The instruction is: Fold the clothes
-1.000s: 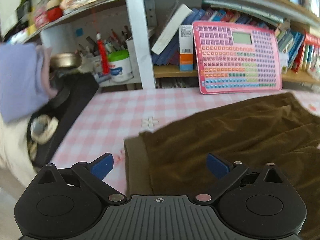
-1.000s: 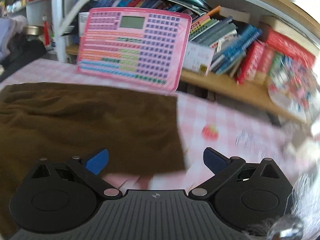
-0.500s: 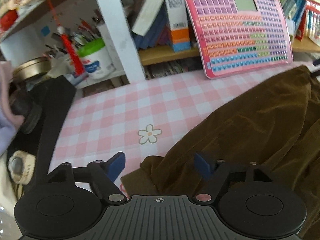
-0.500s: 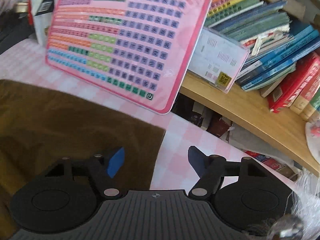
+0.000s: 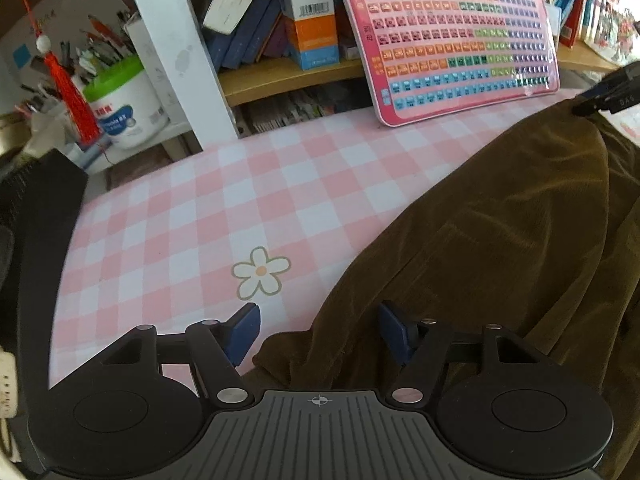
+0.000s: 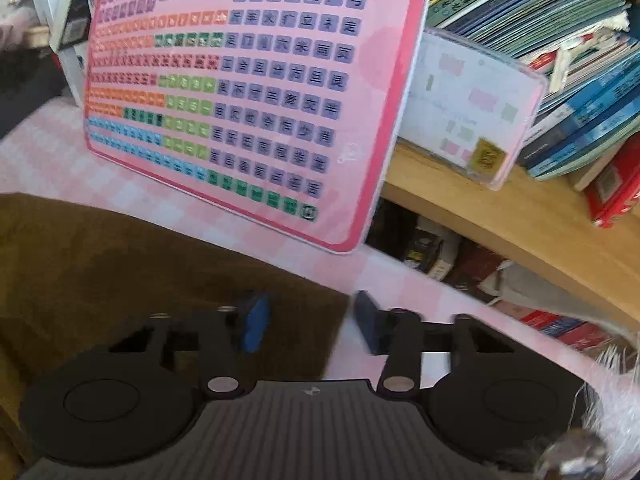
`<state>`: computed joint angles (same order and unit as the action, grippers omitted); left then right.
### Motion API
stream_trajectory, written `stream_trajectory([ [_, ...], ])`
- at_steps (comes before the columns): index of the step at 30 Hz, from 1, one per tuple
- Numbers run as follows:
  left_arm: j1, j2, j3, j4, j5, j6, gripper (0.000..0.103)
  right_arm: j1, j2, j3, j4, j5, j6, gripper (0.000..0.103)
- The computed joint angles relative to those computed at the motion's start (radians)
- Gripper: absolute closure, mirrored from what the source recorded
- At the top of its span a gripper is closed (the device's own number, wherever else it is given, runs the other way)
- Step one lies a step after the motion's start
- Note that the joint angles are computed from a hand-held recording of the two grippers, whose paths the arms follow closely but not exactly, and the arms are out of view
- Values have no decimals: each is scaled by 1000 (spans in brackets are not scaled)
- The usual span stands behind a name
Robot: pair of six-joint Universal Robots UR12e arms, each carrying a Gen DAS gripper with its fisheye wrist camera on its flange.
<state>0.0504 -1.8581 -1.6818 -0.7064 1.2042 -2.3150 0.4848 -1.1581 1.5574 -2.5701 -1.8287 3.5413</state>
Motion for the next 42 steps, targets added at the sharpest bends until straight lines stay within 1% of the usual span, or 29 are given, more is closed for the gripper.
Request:
stream_trajectory([
  [1, 2, -2, 9, -28, -8, 0, 46, 0, -1, -1, 2, 6, 5, 82],
  [3, 7, -2, 30, -107, -35, 8, 72, 1, -3, -5, 17, 17, 18, 88],
  [4, 8, -2, 38, -141, -45, 22, 80, 4, -5, -9, 30, 17, 27, 90],
  [5, 7, 0, 42, -162, -46, 51, 96, 8, -8, -8, 32, 7, 39, 91],
  [6, 3, 4, 40, -154, -38, 71, 98, 13, -13, -3, 20, -11, 56, 92],
  [7, 5, 12, 27, -109, -48, 66, 99, 19, -18, 2, 2, -34, 72, 92],
  [8, 12, 22, 12, -45, -83, 34, 99, 25, -23, 7, -17, -66, 91, 93],
  [10, 35, 39, -12, 48, -183, -28, 100, 47, -34, 10, -45, -150, 103, 93],
  [11, 43, 47, -18, 57, -208, -20, 100, 57, -39, 10, -56, -191, 102, 93],
  [13, 53, 65, -34, 55, -221, 42, 100, 74, -56, 18, -79, -246, 109, 94],
  [15, 70, 90, -60, 76, -250, 83, 100, 101, -78, 32, -117, -311, 116, 94],
  [17, 98, 122, -97, 112, -308, 110, 100, 137, -96, 45, -158, -382, 116, 94],
  [20, 151, 180, -159, 142, -407, 163, 100, 215, -122, 64, -190, -507, 146, 94],
  [23, 205, 245, -218, 95, -492, 251, 100, 315, -146, 78, -136, -636, 253, 94],
  [25, 247, 292, -263, 18, -522, 331, 100, 373, -165, 90, -36, -676, 383, 94],
  [26, 264, 309, -280, -30, -525, 364, 100, 401, -174, 94, 26, -687, 458, 94],
  [27, 280, 323, -294, -77, -525, 389, 99, 429, -180, 94, 122, -677, 559, 94],
  [28, 295, 334, -306, -121, -518, 402, 99, 455, -183, 92, 211, -660, 654, 94],
  [29, 307, 342, -317, -160, -509, 405, 96, 472, -186, 91, 281, -633, 726, 94],
  [31, 327, 351, -340, -218, -485, 387, 94, 504, -172, 75, 407, -570, 868, 93],
  [32, 334, 354, -349, -228, -469, 361, 90, 518, -162, 65, 461, -534, 931, 91],
  [33, 339, 355, -358, -224, -451, 317, 82, 528, -147, 47, 528, -504, 1001, 90],
  [34, 346, 357, -365, -225, -442, 272, 76, 536, -137, 33, 578, -479, 1060, 84],
  [35, 356, 363, -371, -232, -443, 224, 59, 544, -127, 16, 630, -456, 1131, 80],
  [36, 370, 368, -375, -246, -454, 172, 42, 554, -121, 8, 656, -447, 1192, 68],
  [37, 387, 371, -378, -273, -486, 116, 36, 565, -118, 5, 656, -453, 1241, 58],
  [39, 420, 360, -364, -389, -583, -7, 34, 583, -116, 14, 596, -481, 1325, 50],
  [41, 433, 331, -340, -513, -659, -147, 34, 594, -113, 29, 512, -507, 1397, 48],
  [42, 431, 312, -330, -552, -682, -244, 34, 600, -111, 35, 470, -522, 1432, 47],
])
